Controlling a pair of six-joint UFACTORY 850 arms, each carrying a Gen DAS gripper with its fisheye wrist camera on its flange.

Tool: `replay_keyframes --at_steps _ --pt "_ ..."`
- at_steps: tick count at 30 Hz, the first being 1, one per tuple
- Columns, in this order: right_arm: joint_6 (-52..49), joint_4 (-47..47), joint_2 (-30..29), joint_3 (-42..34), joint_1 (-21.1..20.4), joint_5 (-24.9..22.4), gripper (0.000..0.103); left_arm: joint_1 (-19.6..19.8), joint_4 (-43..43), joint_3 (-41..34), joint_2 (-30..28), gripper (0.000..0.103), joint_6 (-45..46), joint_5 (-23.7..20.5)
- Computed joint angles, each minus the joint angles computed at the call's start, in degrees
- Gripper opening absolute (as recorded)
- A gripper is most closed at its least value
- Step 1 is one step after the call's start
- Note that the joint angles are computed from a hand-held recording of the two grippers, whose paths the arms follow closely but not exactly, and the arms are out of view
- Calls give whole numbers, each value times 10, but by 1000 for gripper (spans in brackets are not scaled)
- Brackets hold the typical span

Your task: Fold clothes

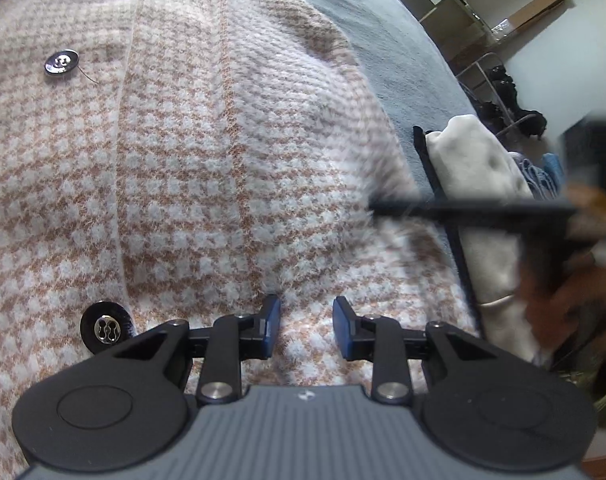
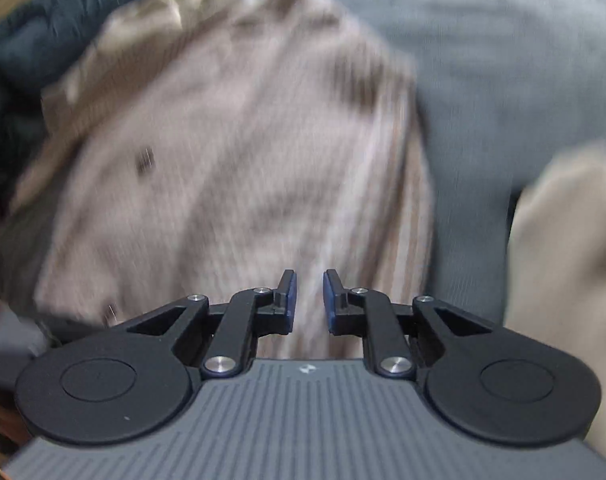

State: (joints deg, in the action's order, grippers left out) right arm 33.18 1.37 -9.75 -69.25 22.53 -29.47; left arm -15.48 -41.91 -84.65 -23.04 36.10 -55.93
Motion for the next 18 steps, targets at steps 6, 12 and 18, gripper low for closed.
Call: replay_keyframes --at_steps 6,12,18 --pt "101 -50 17 26 10 27 14 -13 38 12 23 31 -16 37" --pt "288 -141 26 4 33 -59 15 2 -51 5 75 35 14 2" --pt "366 -181 4 -21 54 -83 16 11 -60 3 101 39 -14 -2"
